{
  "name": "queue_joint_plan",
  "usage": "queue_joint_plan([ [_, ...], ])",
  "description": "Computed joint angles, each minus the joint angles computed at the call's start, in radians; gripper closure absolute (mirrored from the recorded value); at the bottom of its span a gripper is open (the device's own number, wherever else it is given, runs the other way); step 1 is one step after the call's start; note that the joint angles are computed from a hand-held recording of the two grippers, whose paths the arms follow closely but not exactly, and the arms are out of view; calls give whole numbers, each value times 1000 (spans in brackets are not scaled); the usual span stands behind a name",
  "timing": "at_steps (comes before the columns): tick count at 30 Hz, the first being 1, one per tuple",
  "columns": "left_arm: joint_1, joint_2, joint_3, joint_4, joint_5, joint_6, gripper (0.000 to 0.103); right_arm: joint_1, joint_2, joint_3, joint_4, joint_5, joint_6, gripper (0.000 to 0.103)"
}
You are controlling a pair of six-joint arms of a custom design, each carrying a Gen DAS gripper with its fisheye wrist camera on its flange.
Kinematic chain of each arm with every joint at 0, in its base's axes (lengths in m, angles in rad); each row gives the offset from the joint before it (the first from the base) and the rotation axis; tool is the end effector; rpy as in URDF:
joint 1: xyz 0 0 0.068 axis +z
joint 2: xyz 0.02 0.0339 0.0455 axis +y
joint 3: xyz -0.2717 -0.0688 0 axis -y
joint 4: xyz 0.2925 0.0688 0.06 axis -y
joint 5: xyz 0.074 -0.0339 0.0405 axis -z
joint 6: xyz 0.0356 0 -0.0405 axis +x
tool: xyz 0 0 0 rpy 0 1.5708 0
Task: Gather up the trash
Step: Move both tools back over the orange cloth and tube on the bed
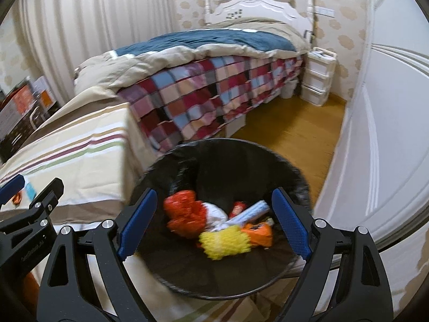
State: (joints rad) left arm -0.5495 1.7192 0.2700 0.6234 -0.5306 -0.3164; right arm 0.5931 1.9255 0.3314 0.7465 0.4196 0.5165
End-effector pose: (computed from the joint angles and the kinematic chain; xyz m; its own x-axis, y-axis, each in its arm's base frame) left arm 0.2023 -0.1028 0.0222 -0.6449 0.0802 -0.7601 -0.0450 0.9888 0.1426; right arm 0.2055 0.1210 -0.0054 -0.6822 0.0840 -0.7263 0.0575 0.9965 0.0612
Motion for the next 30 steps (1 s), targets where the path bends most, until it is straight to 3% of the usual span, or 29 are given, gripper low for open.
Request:
queue_joint_plan([
  [9, 239, -52, -151, 132, 58, 81, 14, 200, 21, 133, -139, 33, 36, 18],
  [14, 444, -33, -193, 214, 149, 174, 14, 281, 73, 242, -209, 8, 42, 18],
  [19, 677, -24, -187, 219, 281, 263, 14, 345, 148, 377, -308, -9, 18, 18],
  [30, 980, 10, -159, 223, 446, 391, 14, 439, 278, 644, -485, -48, -46, 18],
])
